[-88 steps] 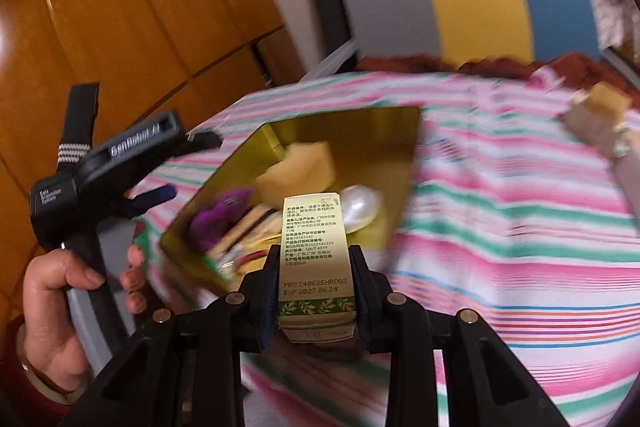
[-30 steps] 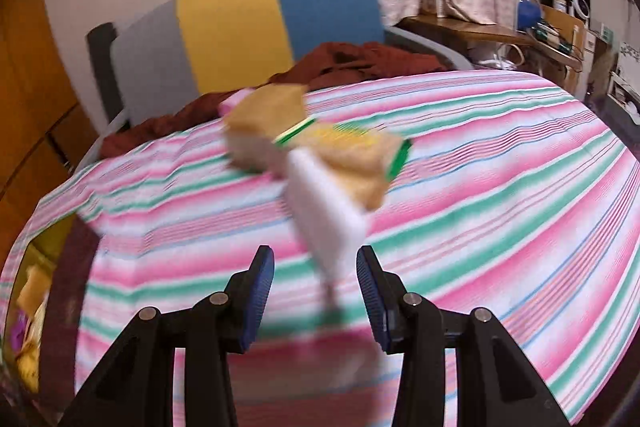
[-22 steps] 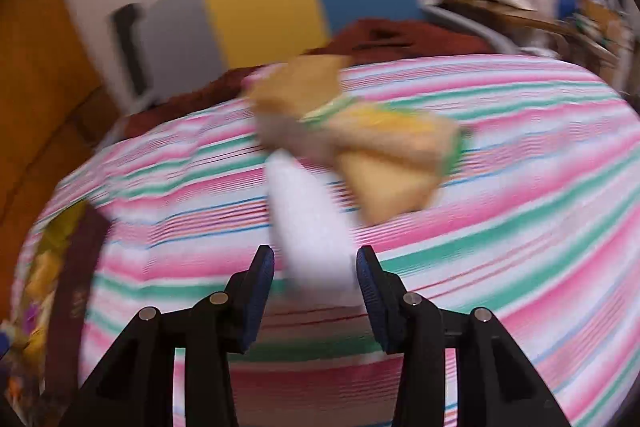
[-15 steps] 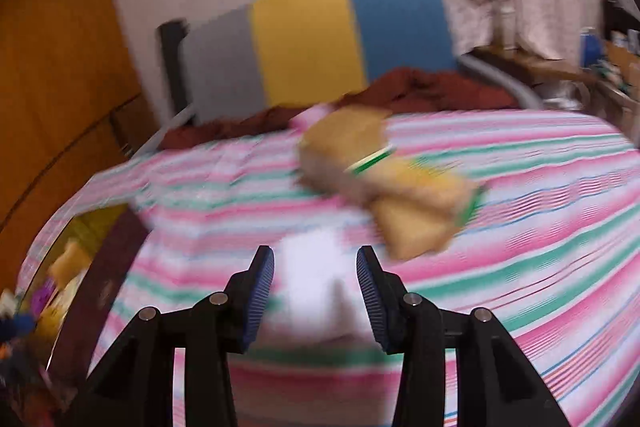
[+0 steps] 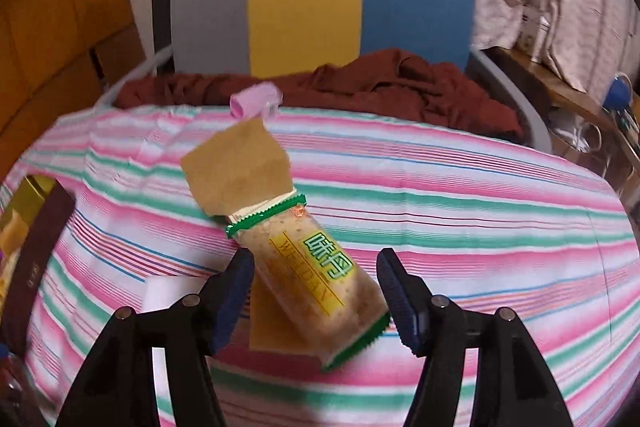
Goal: Organize objects
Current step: 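Grasp the rice-cracker bar packet with the right tool, then grasp the white foam block with the left tool while the right holds the bar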
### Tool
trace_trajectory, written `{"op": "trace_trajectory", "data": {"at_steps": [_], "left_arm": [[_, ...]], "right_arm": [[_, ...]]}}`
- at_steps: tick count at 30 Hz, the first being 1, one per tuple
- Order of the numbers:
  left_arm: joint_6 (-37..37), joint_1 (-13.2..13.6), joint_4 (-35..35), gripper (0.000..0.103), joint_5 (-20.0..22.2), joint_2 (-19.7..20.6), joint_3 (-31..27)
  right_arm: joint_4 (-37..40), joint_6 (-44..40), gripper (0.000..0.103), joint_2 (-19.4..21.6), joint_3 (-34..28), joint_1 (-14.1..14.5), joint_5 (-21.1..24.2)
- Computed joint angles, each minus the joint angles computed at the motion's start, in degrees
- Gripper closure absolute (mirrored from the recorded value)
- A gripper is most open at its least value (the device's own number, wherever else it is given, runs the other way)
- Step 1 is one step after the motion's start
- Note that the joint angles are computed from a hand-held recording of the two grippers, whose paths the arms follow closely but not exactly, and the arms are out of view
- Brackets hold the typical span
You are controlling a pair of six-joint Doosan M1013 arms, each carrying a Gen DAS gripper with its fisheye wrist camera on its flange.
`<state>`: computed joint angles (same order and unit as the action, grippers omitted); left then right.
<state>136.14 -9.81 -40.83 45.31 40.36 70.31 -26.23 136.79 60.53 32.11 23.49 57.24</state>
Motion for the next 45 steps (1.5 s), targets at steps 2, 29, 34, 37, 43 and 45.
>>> {"op": "trace_trajectory", "data": {"at_steps": [2,29,34,37,43,45], "left_arm": [[-0.5,-0.3,1.0,0.0,-0.2,0.0,0.0],[-11.9,-3.8,7.8,0.0,4.0,4.6,-7.3],[-14.1,-4.2,9.2,0.0,4.3,5.0,-8.1],[-14.5,-4.4,9.4,0.0,4.1,5.2,-8.6],[-16.0,-5.0,10.3,0.0,4.2,5.9,-9.8],[-16.7,-5.5,11.0,0.0,4.1,6.2,-10.3]], "right_arm": [[1.9,-3.3,0.039,1.7,-2.7,-0.2,1.8],[-15.8,43.2,0.052,-9.4,21.5,3.2,0.0],[-15.8,26.0,0.052,-2.7,9.3,3.0,11.6],[-11.7,22.4,0.048,-3.0,10.5,1.6,8.3],[-10.7,24.6,0.049,-5.4,15.7,1.1,1.2],[-11.1,25.9,0.051,-5.9,16.9,1.0,0.3]]}}
